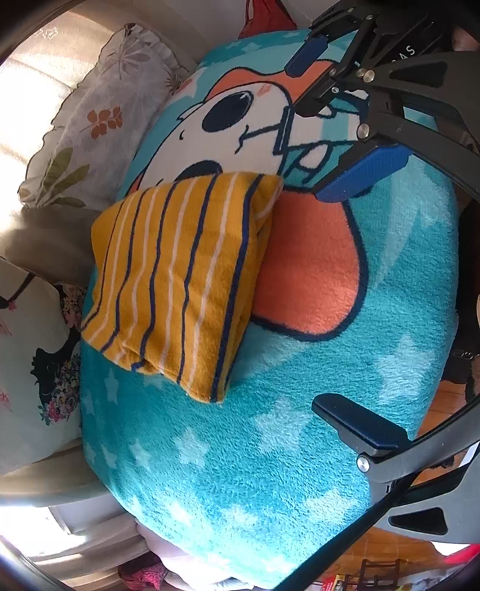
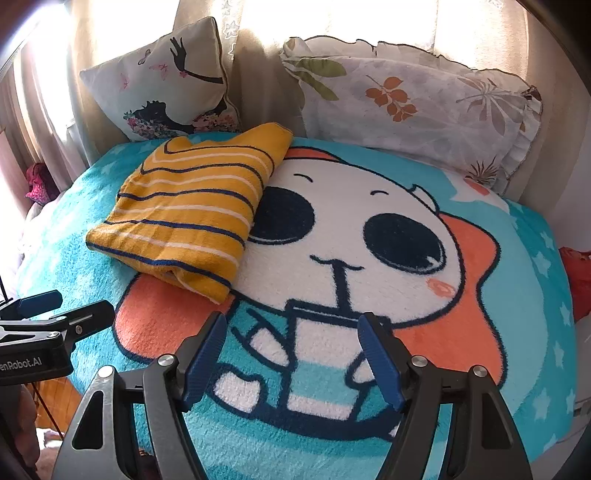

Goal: Fold small clothes

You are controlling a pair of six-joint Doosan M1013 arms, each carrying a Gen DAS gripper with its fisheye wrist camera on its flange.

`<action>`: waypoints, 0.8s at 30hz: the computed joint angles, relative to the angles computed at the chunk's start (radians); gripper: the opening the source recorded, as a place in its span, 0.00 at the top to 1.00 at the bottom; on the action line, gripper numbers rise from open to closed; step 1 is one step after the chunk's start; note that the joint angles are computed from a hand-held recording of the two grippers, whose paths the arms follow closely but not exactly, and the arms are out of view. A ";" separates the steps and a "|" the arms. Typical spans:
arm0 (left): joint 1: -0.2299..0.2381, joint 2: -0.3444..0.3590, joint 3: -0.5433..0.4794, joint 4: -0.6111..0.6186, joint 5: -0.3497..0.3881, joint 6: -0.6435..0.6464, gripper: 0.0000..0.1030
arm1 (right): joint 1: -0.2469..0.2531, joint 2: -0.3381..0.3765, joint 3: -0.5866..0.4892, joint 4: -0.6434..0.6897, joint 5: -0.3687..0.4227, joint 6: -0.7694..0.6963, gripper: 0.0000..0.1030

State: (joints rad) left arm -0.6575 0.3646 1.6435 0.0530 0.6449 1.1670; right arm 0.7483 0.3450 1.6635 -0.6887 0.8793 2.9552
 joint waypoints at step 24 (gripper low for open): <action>0.005 0.005 -0.007 -0.015 0.006 0.037 0.00 | 0.005 0.017 -0.023 0.001 0.006 -0.018 0.22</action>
State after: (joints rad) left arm -0.6522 0.3700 1.6363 0.0379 0.6509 1.2038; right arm 0.7536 0.3617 1.6402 -0.6876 0.8851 2.9374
